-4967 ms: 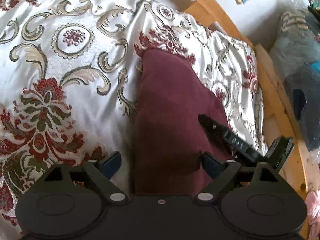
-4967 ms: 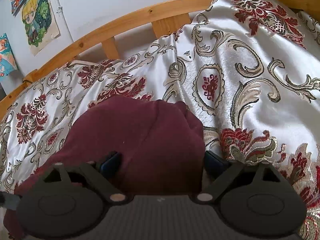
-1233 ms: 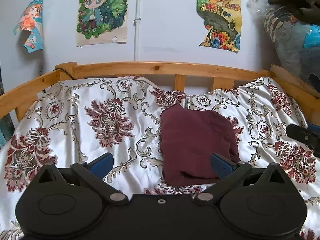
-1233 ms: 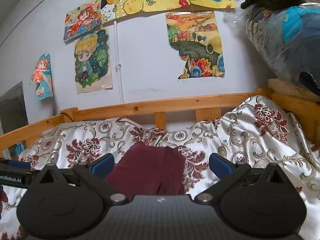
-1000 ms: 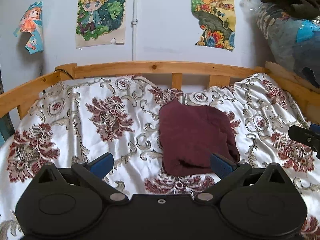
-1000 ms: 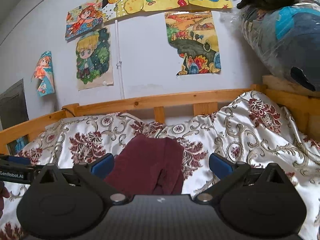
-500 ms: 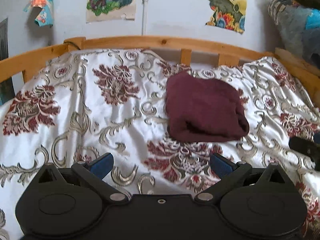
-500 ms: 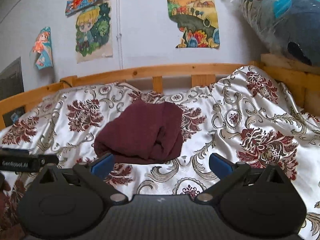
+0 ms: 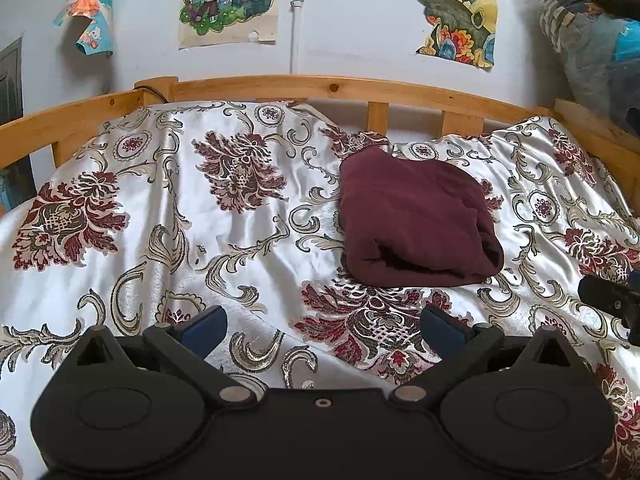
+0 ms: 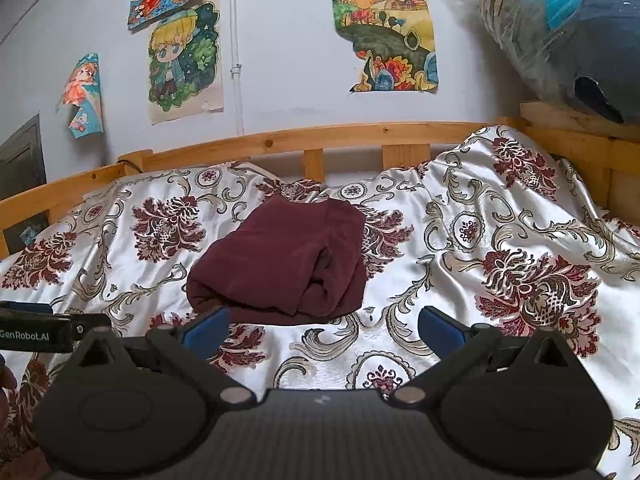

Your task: Fold small clothes

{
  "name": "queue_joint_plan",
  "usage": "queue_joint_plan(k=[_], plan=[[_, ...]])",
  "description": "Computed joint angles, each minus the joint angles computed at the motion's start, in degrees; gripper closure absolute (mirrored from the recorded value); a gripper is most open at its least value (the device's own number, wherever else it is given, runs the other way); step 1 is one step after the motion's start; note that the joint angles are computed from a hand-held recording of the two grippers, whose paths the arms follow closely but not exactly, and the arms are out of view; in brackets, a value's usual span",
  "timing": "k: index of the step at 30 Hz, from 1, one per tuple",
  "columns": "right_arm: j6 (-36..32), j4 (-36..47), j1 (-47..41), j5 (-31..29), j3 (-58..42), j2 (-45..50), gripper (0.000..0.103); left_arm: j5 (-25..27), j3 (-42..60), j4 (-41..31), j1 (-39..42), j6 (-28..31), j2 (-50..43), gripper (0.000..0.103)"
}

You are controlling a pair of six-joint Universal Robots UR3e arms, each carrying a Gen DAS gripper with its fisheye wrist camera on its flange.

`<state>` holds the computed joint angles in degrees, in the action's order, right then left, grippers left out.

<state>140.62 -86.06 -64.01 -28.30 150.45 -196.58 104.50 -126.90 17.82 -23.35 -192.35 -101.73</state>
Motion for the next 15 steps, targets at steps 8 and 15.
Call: queue_joint_plan(k=[8,15], plan=[[-3.11,5.78,-1.61,0.99,-1.81,-1.2,0.0,-0.49,-0.2,-0.1,0.18,-0.05,0.25,0.001],[-4.56,8.11,-2.23,1.29,-2.51,-1.53,0.0,-0.48,-0.17,-0.15,0.09,-0.35,0.2,0.001]])
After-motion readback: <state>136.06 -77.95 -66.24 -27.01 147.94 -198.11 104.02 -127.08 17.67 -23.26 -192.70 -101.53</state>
